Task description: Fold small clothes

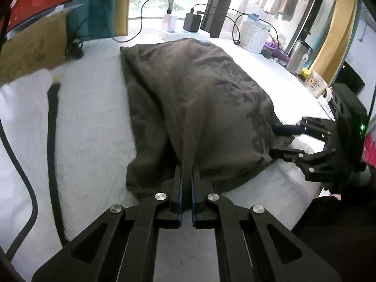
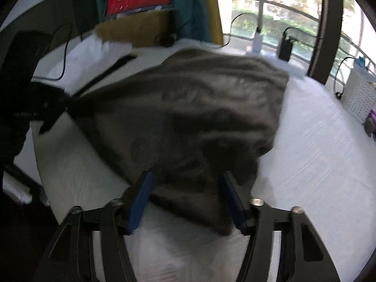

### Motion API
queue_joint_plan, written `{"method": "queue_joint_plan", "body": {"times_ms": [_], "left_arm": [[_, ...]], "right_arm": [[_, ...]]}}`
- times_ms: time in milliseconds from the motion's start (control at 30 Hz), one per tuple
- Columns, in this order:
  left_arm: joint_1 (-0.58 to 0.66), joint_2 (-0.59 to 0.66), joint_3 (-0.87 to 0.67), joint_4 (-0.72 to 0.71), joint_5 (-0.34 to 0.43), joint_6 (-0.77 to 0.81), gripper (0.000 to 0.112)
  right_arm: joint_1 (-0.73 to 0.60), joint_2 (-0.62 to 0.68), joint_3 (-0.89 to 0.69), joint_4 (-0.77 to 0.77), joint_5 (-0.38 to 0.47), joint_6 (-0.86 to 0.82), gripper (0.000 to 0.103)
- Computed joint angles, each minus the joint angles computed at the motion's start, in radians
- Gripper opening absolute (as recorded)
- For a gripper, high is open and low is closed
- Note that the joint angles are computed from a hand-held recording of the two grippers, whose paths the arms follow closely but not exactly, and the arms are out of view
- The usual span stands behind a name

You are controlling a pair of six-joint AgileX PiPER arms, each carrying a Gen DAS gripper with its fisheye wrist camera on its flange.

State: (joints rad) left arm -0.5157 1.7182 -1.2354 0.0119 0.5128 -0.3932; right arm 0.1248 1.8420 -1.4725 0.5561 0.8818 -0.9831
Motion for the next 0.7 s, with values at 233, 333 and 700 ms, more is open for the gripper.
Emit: {"method": "queue_joint_plan", "body": {"times_ms": [233, 333, 700], "left_arm": [[-0.004, -0.044, 0.061, 0.004, -0.021, -0.031, 0.004], [0.007, -0.063, 0.051, -0.044, 0.008, 0.013, 0.005], [0.094, -0.008, -0.109, -0.018, 0.069, 0.001, 0.049]], "right_arm": [[-0.031, -0.041, 0.039, 0.007, 0.046, -0.013, 0.012], [-0.047, -0.06, 0.044, 0.01, 0.07, 0.006, 0.012], [-0.119, -0.013, -0.085, -0.026, 0.022, 0.103, 0.09]]}}
